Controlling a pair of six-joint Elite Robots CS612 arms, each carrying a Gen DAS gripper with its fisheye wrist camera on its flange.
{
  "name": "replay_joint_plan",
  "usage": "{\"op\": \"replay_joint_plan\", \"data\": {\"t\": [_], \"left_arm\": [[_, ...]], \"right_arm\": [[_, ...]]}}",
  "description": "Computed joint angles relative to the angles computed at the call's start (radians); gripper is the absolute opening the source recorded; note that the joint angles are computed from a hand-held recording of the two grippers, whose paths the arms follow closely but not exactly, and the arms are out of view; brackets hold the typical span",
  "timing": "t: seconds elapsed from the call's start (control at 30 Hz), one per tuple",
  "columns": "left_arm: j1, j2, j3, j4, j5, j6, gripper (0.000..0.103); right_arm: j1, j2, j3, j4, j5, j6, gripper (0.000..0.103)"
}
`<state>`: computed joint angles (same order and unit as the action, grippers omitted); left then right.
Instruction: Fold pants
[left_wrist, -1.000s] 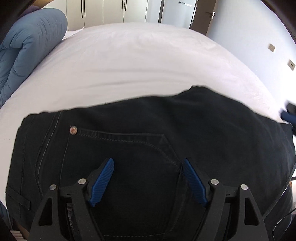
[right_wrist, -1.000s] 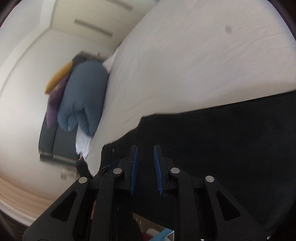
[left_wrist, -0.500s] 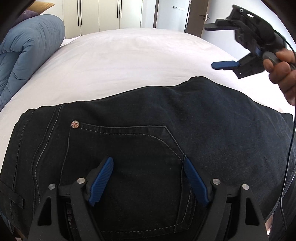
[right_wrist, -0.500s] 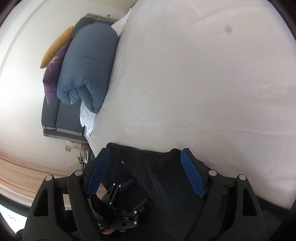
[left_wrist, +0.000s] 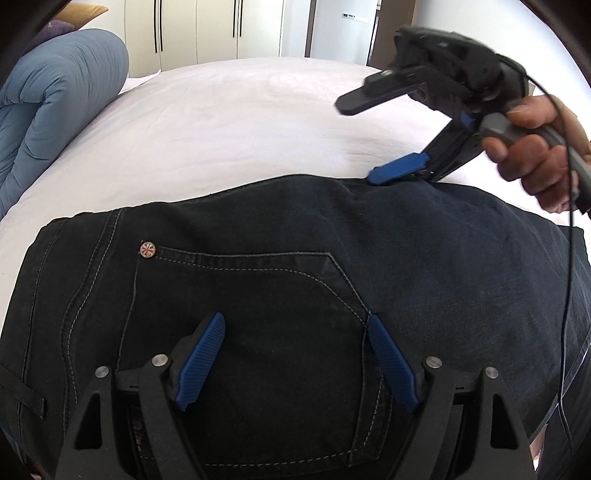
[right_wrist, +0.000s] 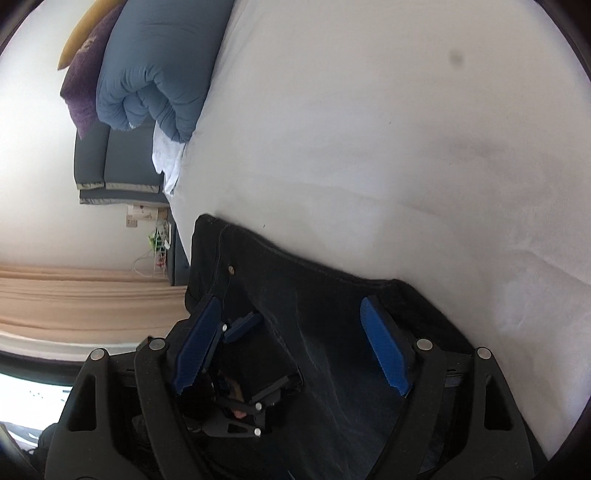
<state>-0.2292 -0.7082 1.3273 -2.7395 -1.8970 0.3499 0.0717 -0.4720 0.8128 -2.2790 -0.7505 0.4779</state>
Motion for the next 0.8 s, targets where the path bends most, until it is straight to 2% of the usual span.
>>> {"op": "replay_joint_plan", "data": {"t": [0.03, 0.07, 0.1, 0.13, 0.17, 0.2, 0.23, 0.27, 0.33, 0.4, 0.43, 0.47, 0.5, 0.53, 0.57, 0.6, 0.63, 0.67, 0.73, 0.77, 0.8], "left_arm": [[-0.001, -0.004, 0.007, -0.003, 0.001, 0.0, 0.083], [-0.002, -0.006, 0.01, -0.004, 0.0, 0.0, 0.083], [-0.002, -0.006, 0.01, -0.004, -0.001, 0.0, 0.083], [-0.002, -0.006, 0.011, -0.005, -0.001, 0.0, 0.083], [-0.002, -0.007, 0.012, -0.006, -0.001, -0.001, 0.083], [-0.002, -0.006, 0.011, -0.007, -0.002, -0.002, 0.083], [-0.002, -0.006, 0.011, -0.009, -0.003, -0.003, 0.083], [-0.002, -0.005, 0.012, -0.012, -0.004, -0.005, 0.083], [-0.003, -0.005, 0.013, -0.017, -0.003, -0.007, 0.084], [-0.005, -0.005, 0.017, -0.024, -0.001, -0.008, 0.085], [-0.004, -0.006, 0.017, -0.024, -0.003, -0.008, 0.085], [-0.004, -0.006, 0.017, -0.021, -0.004, -0.007, 0.085], [-0.005, -0.007, 0.017, -0.015, -0.003, -0.003, 0.085], [-0.005, -0.007, 0.017, -0.014, -0.003, -0.003, 0.085], [-0.005, -0.007, 0.016, -0.011, -0.003, -0.004, 0.085], [-0.006, -0.008, 0.016, -0.01, -0.002, -0.005, 0.085], [-0.006, -0.008, 0.017, -0.012, -0.001, -0.005, 0.085], [-0.006, -0.009, 0.018, -0.014, 0.0, -0.006, 0.085], [-0.007, -0.01, 0.019, -0.014, 0.001, -0.006, 0.085], [-0.007, -0.01, 0.018, -0.012, 0.002, -0.006, 0.085], [-0.008, -0.01, 0.019, -0.012, 0.003, -0.006, 0.085]], "right_arm": [[-0.003, -0.026, 0.066, -0.084, -0.031, 0.083, 0.075], [0.005, -0.042, 0.119, -0.189, -0.079, 0.143, 0.067], [0.001, -0.055, 0.154, -0.271, -0.156, 0.244, 0.056], [0.004, -0.064, 0.178, -0.334, -0.224, 0.315, 0.055], [0.003, -0.085, 0.215, -0.404, -0.283, 0.361, 0.058], [0.002, -0.104, 0.245, -0.47, -0.3, 0.371, 0.058], [0.003, -0.113, 0.269, -0.556, -0.276, 0.383, 0.058], [0.003, -0.118, 0.289, -0.633, -0.211, 0.396, 0.058], [0.013, -0.125, 0.323, -0.722, -0.102, 0.404, 0.058], [0.034, -0.111, 0.331, -0.723, -0.01, 0.404, 0.058], [0.043, -0.105, 0.332, -0.678, 0.007, 0.379, 0.058], [0.051, -0.104, 0.342, -0.638, -0.018, 0.357, 0.058], [0.055, -0.103, 0.363, -0.64, -0.073, 0.377, 0.052], [0.047, -0.094, 0.375, -0.683, -0.087, 0.438, 0.04], [0.037, -0.087, 0.394, -0.769, -0.104, 0.527, 0.017], [0.026, -0.09, 0.43, -0.873, -0.157, 0.62, 0.01], [0.022, -0.107, 0.465, -0.94, -0.253, 0.671, 0.01], [0.017, -0.143, 0.518, -0.965, -0.358, 0.681, 0.013], [0.004, -0.223, 0.617, -0.963, -0.555, 0.68, 0.017], [0.002, -0.242, 0.651, -1.01, -0.606, 0.719, 0.02], [-0.001, -0.252, 0.679, -1.093, -0.615, 0.744, 0.02]]}}
